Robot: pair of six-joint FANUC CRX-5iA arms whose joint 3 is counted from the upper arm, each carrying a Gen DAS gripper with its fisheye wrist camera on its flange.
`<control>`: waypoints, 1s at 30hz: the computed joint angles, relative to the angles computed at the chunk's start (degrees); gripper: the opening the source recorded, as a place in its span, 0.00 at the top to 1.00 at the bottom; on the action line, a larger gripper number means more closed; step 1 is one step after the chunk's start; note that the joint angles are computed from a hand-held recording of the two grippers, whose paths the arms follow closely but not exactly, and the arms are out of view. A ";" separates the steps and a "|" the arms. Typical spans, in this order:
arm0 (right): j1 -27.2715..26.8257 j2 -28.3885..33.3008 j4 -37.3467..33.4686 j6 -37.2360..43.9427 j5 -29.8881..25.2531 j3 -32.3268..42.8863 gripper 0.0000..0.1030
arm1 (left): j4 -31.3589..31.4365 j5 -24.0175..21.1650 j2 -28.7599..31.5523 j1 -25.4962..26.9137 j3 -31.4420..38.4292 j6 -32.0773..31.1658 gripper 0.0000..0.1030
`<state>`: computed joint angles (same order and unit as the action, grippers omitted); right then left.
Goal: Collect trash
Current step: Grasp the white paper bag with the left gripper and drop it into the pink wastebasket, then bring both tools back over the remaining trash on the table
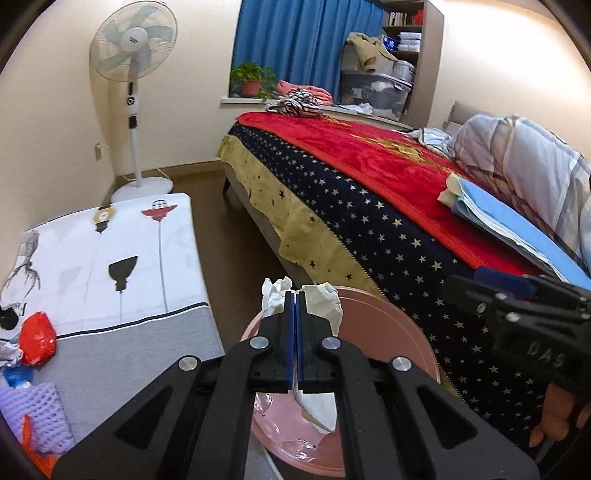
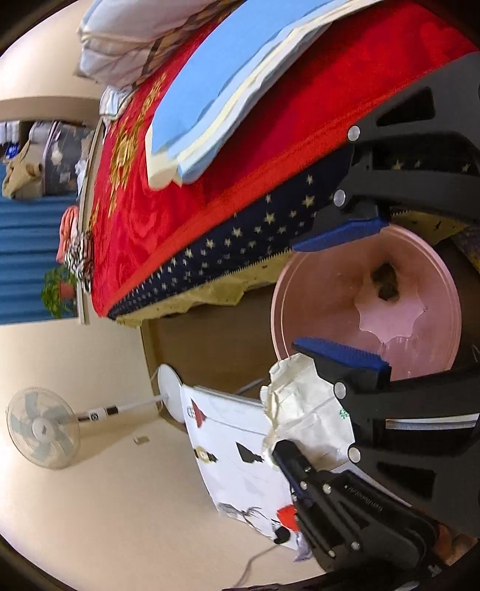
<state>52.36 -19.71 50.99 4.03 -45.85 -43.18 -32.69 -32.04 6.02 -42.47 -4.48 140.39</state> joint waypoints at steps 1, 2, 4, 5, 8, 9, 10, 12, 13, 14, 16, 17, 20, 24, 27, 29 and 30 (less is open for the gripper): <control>0.07 -0.09 0.00 -0.08 -0.93 0.08 0.47 | 0.36 0.03 0.37 0.01 0.30 -0.41 1.00; 0.13 -0.15 0.03 -0.03 -2.02 0.15 0.46 | 0.88 0.16 0.73 0.12 0.52 -0.91 0.99; 0.28 0.39 -0.01 0.57 -4.10 0.52 0.41 | 1.78 0.17 1.40 0.22 0.99 -1.41 0.99; 0.25 0.86 -0.86 1.49 -5.16 0.99 0.40 | 1.68 -0.29 1.76 0.10 1.41 -1.04 0.93; 0.20 2.12 -2.88 3.19 -8.14 2.17 0.37 | -1.00 -4.33 2.72 -1.25 3.61 1.56 0.15; 0.26 2.33 -3.52 3.58 -9.02 2.36 0.36 | -5.77 -8.97 3.62 -3.41 5.86 6.00 0.07; 0.05 2.57 -4.00 3.97 -9.38 2.61 0.32 | -8.06 -11.09 3.99 -4.49 6.84 7.65 0.07; 0.00 2.94 -5.23 4.49 -10.26 3.07 0.27 | -6.60 -13.33 4.62 -4.41 8.05 5.51 0.07; -0.06 2.91 -5.73 4.65 -10.17 3.20 0.25 | -6.17 -14.62 4.87 -4.38 8.62 5.00 0.07; -0.02 2.82 -6.13 4.75 -9.99 3.30 0.23 | -6.03 -16.35 5.12 -4.60 9.37 4.60 0.07; 0.40 2.72 -6.15 4.78 -9.74 3.34 0.17 | -6.34 -17.29 4.43 -4.84 9.30 4.52 0.07; 0.60 2.51 -5.97 4.88 -9.52 3.31 0.16 | -6.42 -17.71 3.50 -4.95 8.90 4.52 0.07; 2.13 1.32 -3.51 3.08 -7.85 2.55 0.13 | -7.03 -17.76 -0.02 -4.83 6.87 5.68 0.07; 5.54 -2.18 5.38 -2.59 -3.23 -0.31 0.08 | -11.37 -21.22 -7.59 -5.59 2.94 11.67 0.07; 8.16 -3.00 12.40 -6.20 -1.69 -1.51 0.06 | -13.46 -25.43 -11.88 -6.09 0.88 14.17 0.07; 10.03 -2.78 17.18 -8.93 -0.93 -1.91 0.05 | -14.93 -29.27 -14.38 -6.78 -0.12 15.19 0.07; 10.82 -2.46 18.96 -10.09 -0.64 -1.94 0.05 | -15.72 -31.30 -16.02 -7.10 -0.91 15.30 0.07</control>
<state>63.18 -22.17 69.95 -6.05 -46.50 -45.13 -48.41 -63.33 -9.99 -49.57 -5.39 155.69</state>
